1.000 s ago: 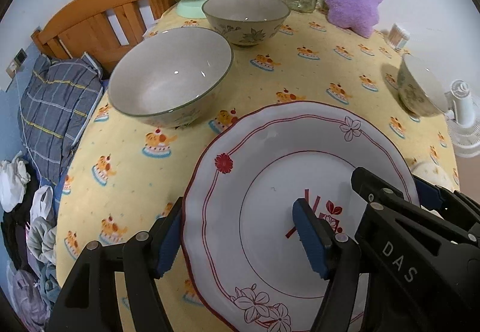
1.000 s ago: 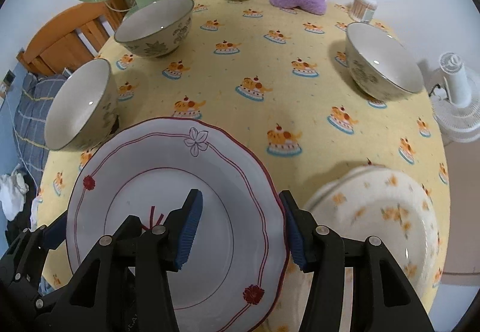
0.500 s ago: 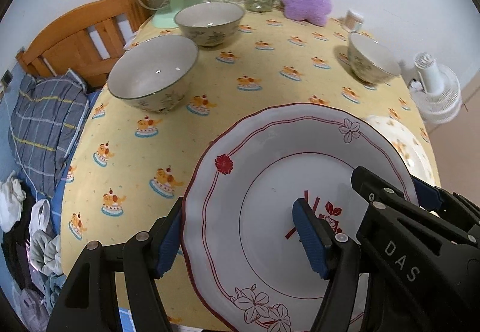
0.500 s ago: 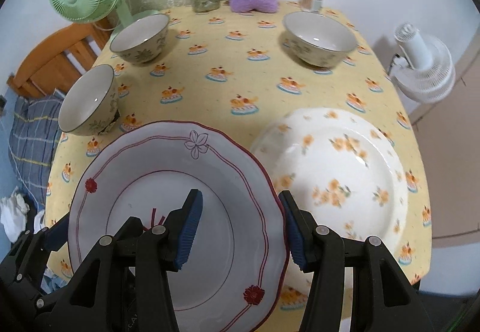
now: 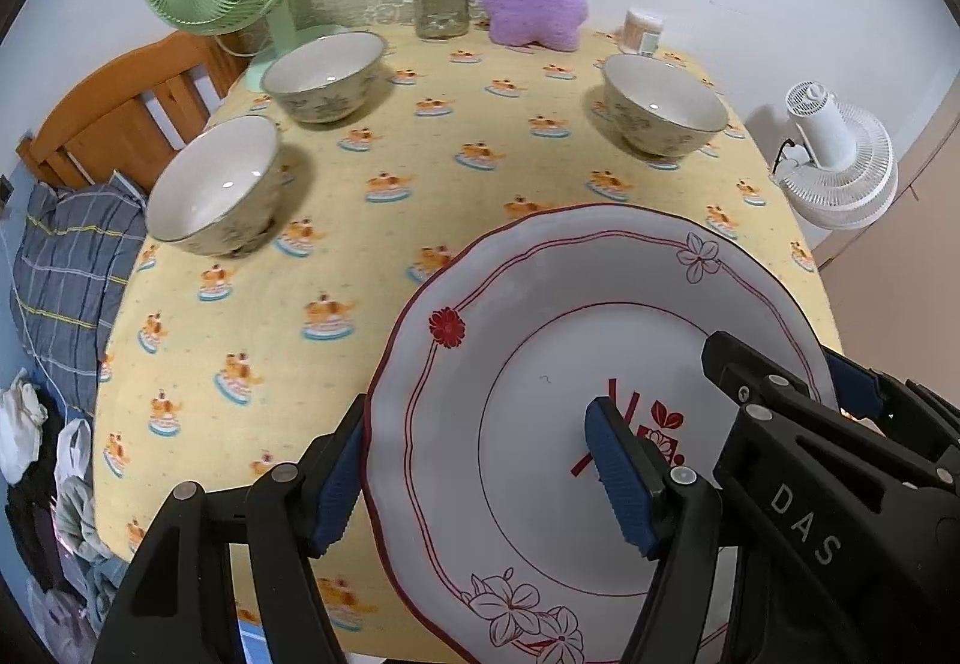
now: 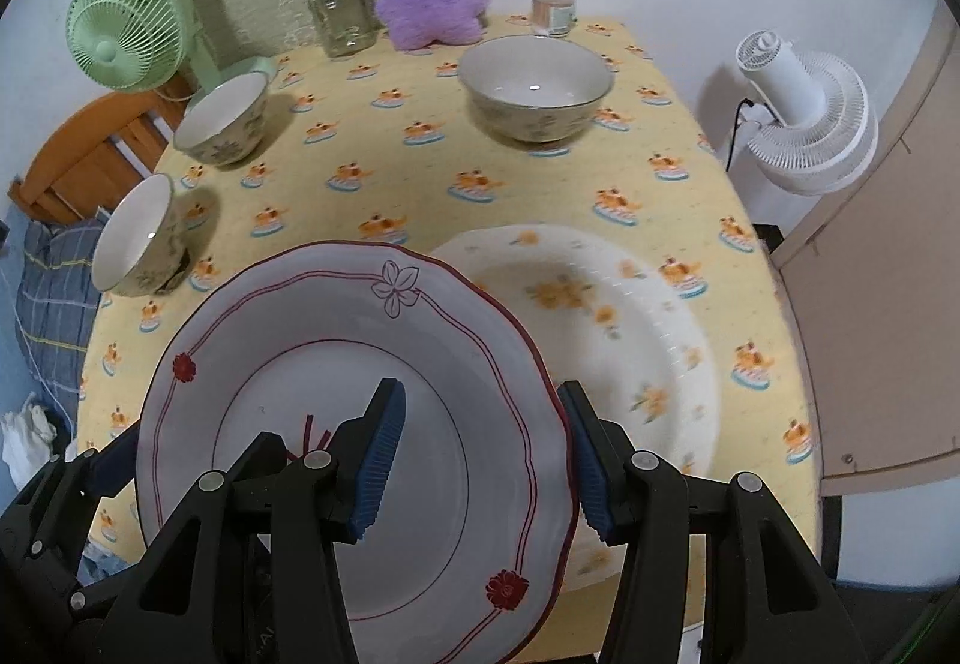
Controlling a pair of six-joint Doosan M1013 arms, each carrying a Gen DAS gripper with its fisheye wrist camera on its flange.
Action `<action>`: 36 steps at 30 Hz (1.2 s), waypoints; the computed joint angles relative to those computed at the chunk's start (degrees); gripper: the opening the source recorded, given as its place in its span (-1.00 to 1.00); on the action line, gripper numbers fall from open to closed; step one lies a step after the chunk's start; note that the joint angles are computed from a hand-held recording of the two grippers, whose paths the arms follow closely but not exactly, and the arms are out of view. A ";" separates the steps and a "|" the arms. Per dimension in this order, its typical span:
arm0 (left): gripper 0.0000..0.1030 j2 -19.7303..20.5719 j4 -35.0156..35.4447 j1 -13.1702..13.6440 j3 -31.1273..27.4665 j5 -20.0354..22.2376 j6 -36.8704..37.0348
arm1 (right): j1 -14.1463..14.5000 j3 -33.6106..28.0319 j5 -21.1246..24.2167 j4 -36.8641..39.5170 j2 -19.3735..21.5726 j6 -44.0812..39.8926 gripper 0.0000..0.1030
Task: Organize plates and bowls
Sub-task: 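Lift the red-rimmed plate with both tools toward the flower-plate stack, then lower the red-rimmed plate onto the flower-plate stack with both tools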
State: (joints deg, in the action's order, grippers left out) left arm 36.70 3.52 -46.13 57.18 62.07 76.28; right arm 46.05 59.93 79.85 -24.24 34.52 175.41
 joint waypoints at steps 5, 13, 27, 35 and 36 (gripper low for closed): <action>0.36 1.52 0.73 -1.61 -1.98 1.48 -2.91 | -1.07 5.43 -2.74 0.82 -3.19 -1.35 0.10; 0.36 4.05 0.90 -3.58 -4.80 3.86 -6.37 | -2.85 12.03 -5.96 2.93 -6.66 -4.29 0.10; 0.37 7.60 0.08 -5.07 -8.47 7.44 -8.19 | -4.52 17.20 -8.03 6.03 -8.66 -6.61 0.10; 0.40 8.59 2.22 -5.48 -9.96 8.28 -7.41 | -4.89 17.92 -9.16 6.24 -8.80 -6.39 0.10; 0.40 8.68 2.44 -5.51 -10.14 8.43 -7.26 | -4.94 18.12 -9.53 6.32 -8.89 -6.17 0.10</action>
